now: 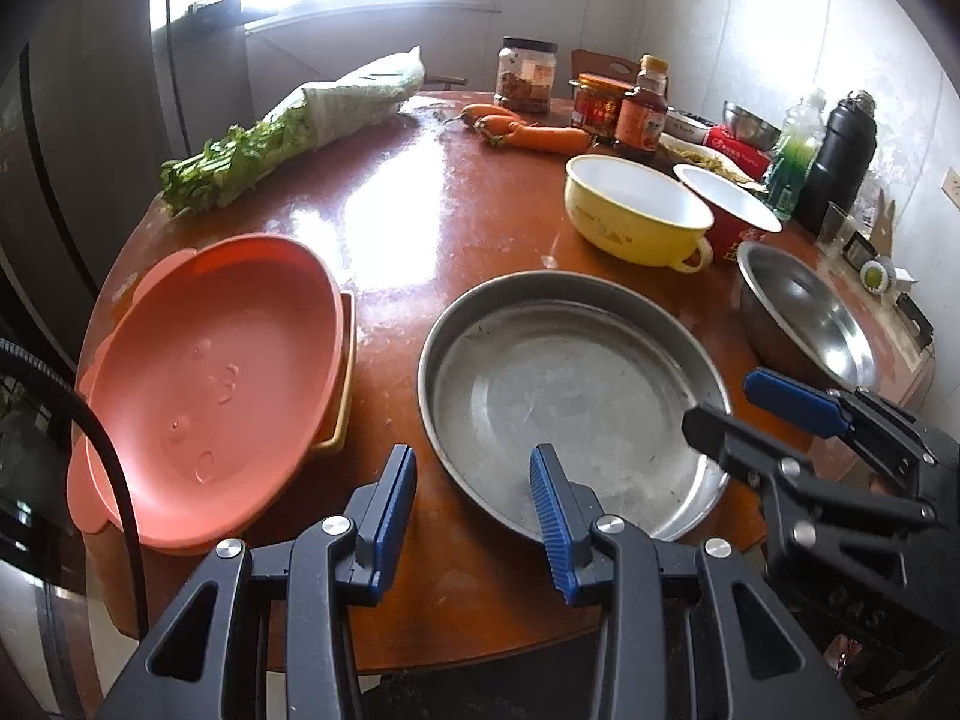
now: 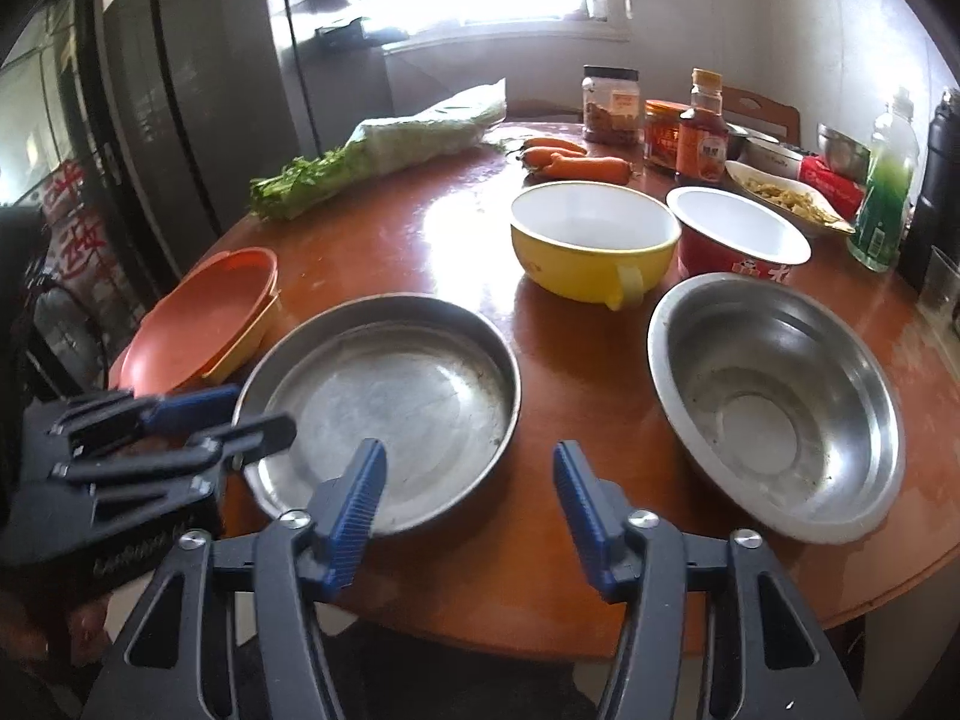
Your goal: Organize plates and bowls
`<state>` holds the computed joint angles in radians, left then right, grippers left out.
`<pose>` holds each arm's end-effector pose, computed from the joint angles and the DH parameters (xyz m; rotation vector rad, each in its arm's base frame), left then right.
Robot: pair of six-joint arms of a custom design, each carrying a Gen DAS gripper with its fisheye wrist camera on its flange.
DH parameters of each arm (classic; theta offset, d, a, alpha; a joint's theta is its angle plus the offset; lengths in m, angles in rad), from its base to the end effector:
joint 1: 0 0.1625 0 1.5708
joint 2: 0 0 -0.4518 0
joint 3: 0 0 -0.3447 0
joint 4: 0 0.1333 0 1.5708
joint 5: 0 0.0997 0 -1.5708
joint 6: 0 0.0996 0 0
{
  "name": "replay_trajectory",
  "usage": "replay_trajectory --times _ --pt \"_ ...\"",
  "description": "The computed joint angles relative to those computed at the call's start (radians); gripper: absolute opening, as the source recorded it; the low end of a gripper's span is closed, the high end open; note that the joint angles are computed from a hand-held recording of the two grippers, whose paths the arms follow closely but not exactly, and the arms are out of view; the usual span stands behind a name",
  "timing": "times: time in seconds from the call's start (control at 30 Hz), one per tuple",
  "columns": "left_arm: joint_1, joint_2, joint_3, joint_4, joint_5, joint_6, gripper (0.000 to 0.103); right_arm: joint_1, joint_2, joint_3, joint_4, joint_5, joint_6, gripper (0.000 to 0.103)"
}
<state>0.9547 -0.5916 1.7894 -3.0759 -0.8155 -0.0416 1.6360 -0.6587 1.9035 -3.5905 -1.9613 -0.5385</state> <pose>-0.1924 -0.6205 0.0545 0.5475 2.3822 -0.6701 0.1345 -0.5958 0.1164 0.5414 -2.4062 0.8612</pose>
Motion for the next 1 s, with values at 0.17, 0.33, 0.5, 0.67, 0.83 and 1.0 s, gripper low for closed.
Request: replay_trajectory --times 0.17,0.33,0.5,0.67,0.83,1.0 --pt "0.004 0.006 -0.007 0.004 -0.004 -0.013 0.040 -0.006 0.021 -0.041 0.008 0.004 -0.005 0.045" --pt "-0.003 0.021 -0.007 -0.027 0.003 -0.015 0.040 -0.016 0.040 -0.083 0.046 -0.002 -0.002 0.033" --pt "-0.012 0.038 -0.002 -0.063 0.009 -0.017 0.042 -0.018 0.050 -0.074 0.012 0.000 -0.024 0.032" --pt "-0.008 0.043 -0.003 -0.089 -0.004 -0.012 0.042 -0.019 0.049 -0.063 -0.010 -0.005 -0.025 0.032" --pt "-0.007 0.034 0.005 -0.103 -0.031 -0.002 0.042 -0.023 0.039 -0.052 -0.020 0.006 -0.010 0.032" --pt "-0.016 0.029 0.018 -0.134 -0.020 0.011 0.042 -0.016 0.035 -0.043 -0.035 0.014 -0.020 0.032"
